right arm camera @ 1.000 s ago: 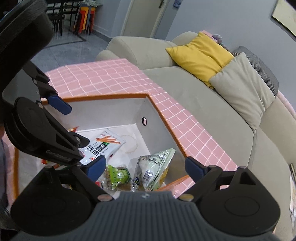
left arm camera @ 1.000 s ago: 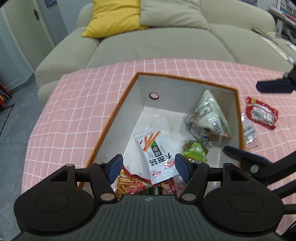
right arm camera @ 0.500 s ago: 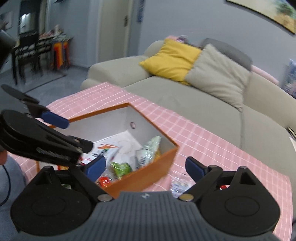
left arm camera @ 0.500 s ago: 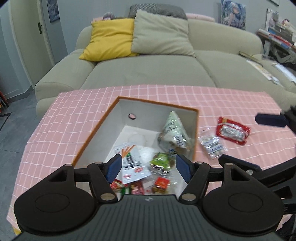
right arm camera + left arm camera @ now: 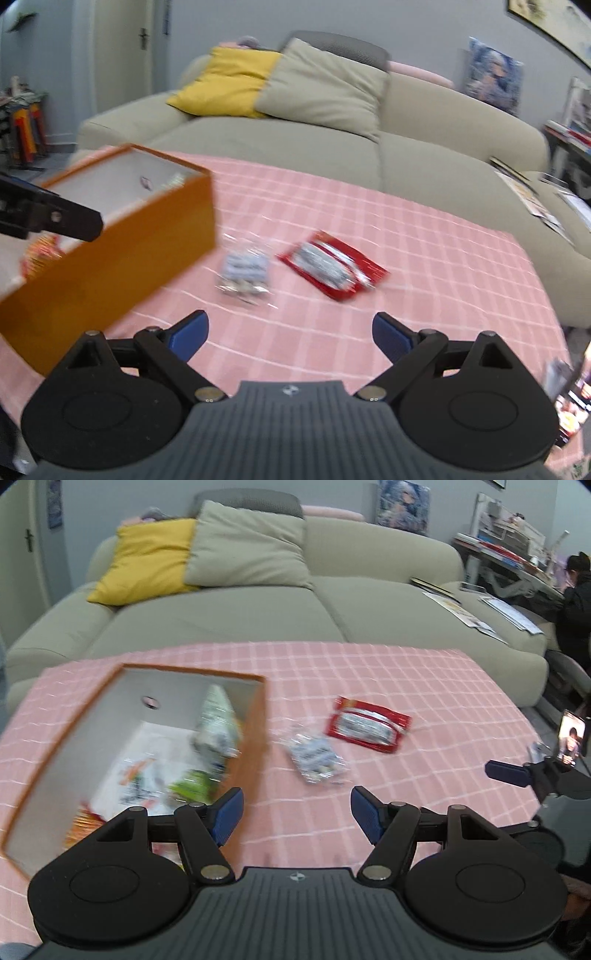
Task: Organize snacks
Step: 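Withdraw both tools from the box toward the last snacks, then move the left tool onto the clear yogurt-ball packet while the right tool approaches the red foil packet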
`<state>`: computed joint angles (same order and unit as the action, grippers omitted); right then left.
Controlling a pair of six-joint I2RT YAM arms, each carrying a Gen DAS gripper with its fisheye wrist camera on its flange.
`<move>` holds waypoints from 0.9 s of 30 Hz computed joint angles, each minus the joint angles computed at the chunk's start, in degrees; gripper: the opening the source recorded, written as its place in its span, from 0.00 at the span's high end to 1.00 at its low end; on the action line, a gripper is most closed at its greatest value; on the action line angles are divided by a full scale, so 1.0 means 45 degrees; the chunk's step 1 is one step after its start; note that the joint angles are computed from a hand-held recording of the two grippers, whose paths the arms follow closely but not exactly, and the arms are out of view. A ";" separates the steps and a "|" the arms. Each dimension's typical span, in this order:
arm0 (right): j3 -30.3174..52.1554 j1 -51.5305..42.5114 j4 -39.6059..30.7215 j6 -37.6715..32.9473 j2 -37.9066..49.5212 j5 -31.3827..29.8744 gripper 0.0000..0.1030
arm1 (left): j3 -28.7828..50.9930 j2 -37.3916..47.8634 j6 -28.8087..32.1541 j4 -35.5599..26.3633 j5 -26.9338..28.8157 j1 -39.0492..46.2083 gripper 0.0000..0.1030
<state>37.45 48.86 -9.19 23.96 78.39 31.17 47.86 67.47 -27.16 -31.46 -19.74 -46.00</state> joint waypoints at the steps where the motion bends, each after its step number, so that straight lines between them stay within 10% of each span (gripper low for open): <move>1: -0.0143 -0.0131 0.0070 0.0001 0.0037 0.0059 0.10 | -0.0074 0.0360 -0.0091 0.0439 0.0086 -0.0140 0.24; 15: -0.0885 -0.2849 0.3234 -0.2125 0.1722 -0.1092 0.11 | 0.0544 0.4685 -0.1142 0.3864 0.0947 0.0613 0.21; 27: 0.1717 -0.5338 0.5579 -0.6084 0.5839 -0.3999 0.06 | 0.3623 0.8297 -0.2341 0.3198 0.1724 0.1771 0.16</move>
<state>45.17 24.84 15.91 -3.41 104.66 13.18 64.17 104.81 -37.69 -17.07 -11.98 -38.03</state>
